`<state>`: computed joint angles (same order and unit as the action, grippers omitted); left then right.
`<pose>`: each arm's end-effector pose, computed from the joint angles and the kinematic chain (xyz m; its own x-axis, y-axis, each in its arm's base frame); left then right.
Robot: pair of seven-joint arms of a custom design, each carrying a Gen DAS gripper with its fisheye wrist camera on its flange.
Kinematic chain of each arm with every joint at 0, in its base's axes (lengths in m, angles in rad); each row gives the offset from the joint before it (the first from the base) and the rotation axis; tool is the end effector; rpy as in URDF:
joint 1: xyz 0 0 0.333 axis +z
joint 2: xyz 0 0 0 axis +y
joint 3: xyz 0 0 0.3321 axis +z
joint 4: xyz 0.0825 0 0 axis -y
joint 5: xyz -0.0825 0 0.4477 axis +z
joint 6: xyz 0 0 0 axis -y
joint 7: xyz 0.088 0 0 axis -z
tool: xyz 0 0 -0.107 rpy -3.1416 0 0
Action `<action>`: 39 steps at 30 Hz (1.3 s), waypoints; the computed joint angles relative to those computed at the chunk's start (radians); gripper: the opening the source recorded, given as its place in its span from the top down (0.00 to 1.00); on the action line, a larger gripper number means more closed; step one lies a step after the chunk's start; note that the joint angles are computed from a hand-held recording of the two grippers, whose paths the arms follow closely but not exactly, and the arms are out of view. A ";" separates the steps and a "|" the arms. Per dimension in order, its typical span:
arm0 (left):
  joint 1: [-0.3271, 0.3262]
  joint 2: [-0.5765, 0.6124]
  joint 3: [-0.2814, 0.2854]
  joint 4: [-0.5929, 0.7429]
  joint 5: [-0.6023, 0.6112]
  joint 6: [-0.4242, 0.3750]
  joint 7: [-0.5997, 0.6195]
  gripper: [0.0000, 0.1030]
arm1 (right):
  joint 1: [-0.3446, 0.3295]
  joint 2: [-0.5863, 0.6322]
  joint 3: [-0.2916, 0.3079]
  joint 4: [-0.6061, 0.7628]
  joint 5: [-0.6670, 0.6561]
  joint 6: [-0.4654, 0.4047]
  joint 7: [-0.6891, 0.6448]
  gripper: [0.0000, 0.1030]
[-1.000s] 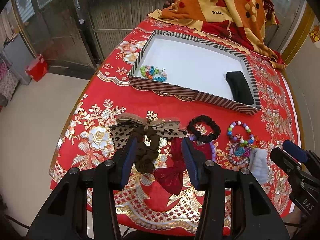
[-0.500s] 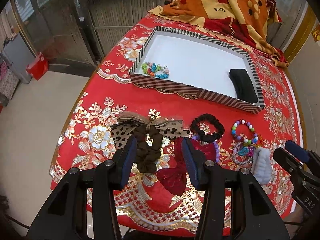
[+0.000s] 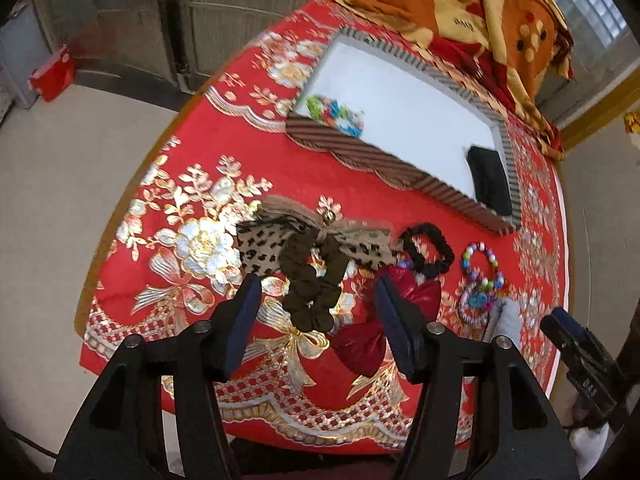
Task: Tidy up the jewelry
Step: 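Grasp the brown scrunchie with leopard bow with the left gripper while the right gripper grasps the multicolor bead bracelet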
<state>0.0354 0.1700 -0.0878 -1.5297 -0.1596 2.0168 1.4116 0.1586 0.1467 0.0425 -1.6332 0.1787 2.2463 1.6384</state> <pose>0.7078 -0.0416 0.5977 0.1212 -0.9683 0.2186 -0.9445 -0.1803 -0.2748 0.6970 0.1453 0.5818 0.0989 -0.9728 -0.2093 -0.9046 -0.0003 -0.4262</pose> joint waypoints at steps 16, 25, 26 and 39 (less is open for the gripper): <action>-0.013 0.101 0.008 0.075 0.075 -0.068 -0.006 0.42 | 0.011 0.107 0.003 0.105 -0.044 -0.007 -0.006 0.42; -0.031 0.158 0.013 0.125 0.142 -0.066 -0.020 0.42 | 0.014 0.305 0.004 0.334 -0.147 -0.141 -0.006 0.57; -0.034 0.169 0.014 0.138 0.152 -0.070 -0.020 0.42 | 0.014 0.317 0.006 0.349 -0.149 -0.152 -0.010 0.57; -0.033 0.235 0.014 0.196 0.151 -0.054 0.014 0.69 | 0.021 0.378 0.011 0.407 -0.179 -0.150 -0.066 0.89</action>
